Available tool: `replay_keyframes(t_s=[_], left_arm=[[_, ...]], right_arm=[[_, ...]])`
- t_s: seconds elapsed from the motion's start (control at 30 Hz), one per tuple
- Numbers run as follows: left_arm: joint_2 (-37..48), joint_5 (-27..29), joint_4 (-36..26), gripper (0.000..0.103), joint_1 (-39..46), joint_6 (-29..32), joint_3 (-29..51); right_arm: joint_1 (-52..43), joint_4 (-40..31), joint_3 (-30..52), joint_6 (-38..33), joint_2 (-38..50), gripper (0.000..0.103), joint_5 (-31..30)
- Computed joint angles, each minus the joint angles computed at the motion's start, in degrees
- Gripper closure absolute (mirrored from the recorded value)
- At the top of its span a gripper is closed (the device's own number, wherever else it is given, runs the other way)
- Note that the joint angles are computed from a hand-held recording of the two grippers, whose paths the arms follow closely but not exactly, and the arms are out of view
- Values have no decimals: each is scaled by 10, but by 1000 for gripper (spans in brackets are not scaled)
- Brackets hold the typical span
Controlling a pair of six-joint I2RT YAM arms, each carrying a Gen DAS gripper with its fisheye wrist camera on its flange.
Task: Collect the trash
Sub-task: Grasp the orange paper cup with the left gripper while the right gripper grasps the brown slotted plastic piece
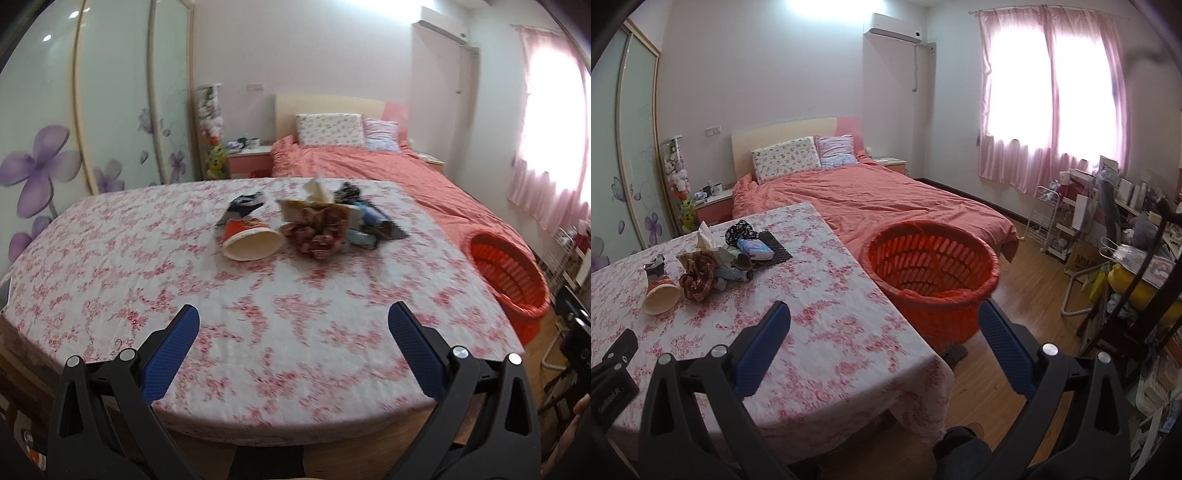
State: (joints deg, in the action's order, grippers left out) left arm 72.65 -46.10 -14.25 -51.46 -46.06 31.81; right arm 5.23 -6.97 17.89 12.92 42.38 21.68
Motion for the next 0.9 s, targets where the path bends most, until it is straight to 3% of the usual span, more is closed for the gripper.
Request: replay_keyframes(t_s=[0.13, 0.27, 0.5, 0.6, 0.73, 0.9], left_arm=[[-4, 58, 50, 2, 102, 42, -25], [30, 107, 104, 2, 201, 114, -20], [132, 202, 160, 2, 326, 198, 39], [159, 233, 179, 2, 353, 211, 55], [190, 234, 195, 2, 363, 232, 75], [232, 247, 197, 4, 373, 254, 108]], right_arm=[[-4, 92, 5, -9, 99, 4, -36], [19, 179, 56, -15, 251, 4, -52], [32, 232, 185, -36, 446, 7, -91], [25, 217, 255, -51, 516, 18, -127], [28, 186, 343, -37, 592, 32, -186], [50, 139, 448, -37, 676, 48, -202]])
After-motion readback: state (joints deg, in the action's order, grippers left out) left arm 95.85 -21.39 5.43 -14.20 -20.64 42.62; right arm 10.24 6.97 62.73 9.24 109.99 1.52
